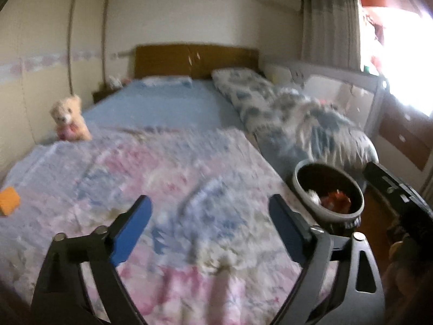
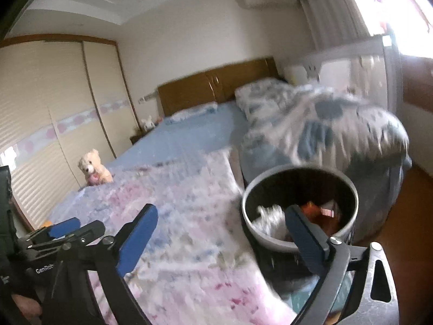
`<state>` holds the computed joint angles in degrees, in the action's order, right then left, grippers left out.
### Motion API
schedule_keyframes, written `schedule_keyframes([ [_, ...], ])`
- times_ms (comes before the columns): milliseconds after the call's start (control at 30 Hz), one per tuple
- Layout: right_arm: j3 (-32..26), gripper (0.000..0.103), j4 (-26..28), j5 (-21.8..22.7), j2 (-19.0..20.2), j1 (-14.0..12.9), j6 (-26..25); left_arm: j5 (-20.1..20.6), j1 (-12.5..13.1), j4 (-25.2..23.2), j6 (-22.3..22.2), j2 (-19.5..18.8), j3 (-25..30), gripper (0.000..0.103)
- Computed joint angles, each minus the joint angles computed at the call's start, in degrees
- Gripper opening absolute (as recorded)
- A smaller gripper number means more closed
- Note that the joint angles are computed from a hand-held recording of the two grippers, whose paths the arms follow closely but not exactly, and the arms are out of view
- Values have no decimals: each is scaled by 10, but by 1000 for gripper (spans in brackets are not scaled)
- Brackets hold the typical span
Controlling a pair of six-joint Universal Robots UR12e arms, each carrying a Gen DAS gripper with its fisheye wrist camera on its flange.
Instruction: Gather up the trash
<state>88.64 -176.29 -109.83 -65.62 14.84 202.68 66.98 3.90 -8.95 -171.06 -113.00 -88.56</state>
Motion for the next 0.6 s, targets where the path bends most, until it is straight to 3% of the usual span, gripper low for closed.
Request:
schedule_keyframes([
  [67,-3,103,-48,-7,4,4,-28,13,2,45,-18,0,-9,103],
  [167,-12,103,-101,-33,15,12,-68,40,3,87,-30,-2,-16,103],
  [400,-19,103,-99,-40,30,12,-72,89,-2,103,-20,-10,-18,103],
  [600,-18,103,-79,-44,36,14,-72,102,-5,118,-10,-11,-23,103],
])
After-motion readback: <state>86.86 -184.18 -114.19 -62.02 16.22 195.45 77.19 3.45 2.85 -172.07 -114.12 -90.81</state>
